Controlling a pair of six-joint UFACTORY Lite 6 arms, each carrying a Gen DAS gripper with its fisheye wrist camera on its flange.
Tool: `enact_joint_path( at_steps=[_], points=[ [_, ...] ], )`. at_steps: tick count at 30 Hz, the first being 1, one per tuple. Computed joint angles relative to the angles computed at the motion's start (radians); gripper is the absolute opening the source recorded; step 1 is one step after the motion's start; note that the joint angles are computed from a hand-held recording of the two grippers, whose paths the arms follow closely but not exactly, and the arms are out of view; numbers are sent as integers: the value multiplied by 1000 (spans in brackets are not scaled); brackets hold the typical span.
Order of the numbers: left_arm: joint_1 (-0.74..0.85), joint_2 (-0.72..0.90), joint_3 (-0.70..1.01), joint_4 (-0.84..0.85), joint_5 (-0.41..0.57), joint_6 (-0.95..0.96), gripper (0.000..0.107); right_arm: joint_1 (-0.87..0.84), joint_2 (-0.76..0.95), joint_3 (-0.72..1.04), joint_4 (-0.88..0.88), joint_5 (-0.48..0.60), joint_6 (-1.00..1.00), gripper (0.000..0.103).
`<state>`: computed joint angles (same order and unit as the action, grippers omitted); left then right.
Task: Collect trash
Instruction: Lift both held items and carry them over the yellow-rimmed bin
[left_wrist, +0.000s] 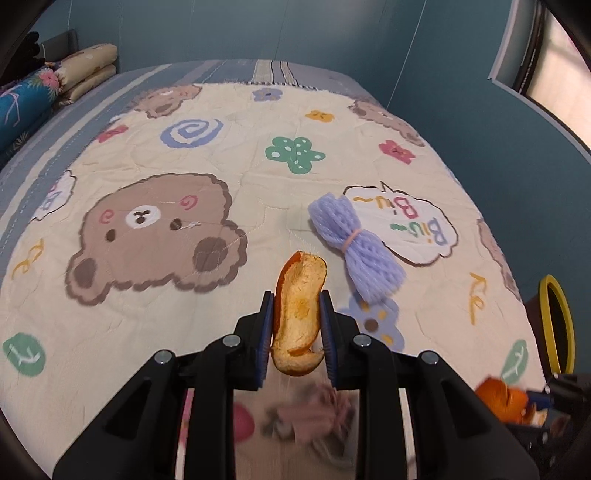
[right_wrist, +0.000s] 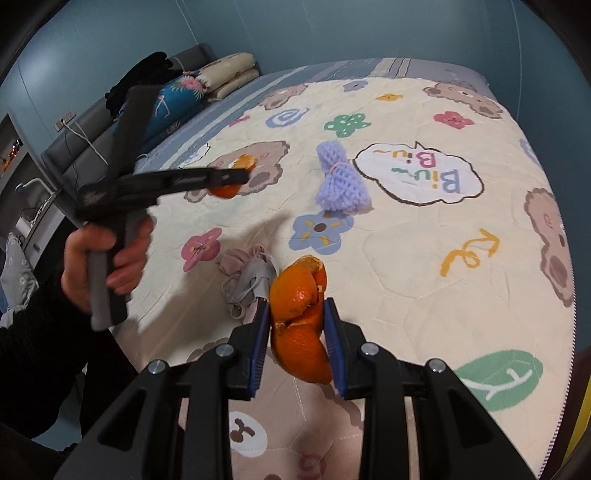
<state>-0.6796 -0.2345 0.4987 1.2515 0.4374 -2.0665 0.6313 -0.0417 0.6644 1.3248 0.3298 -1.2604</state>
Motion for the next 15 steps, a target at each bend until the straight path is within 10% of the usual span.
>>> enact_joint_path(
  at_steps=[15],
  points=[
    [-489, -58, 39, -227, 303, -86, 23, -225, -240, -166, -83, 75, 62, 27]
  ],
)
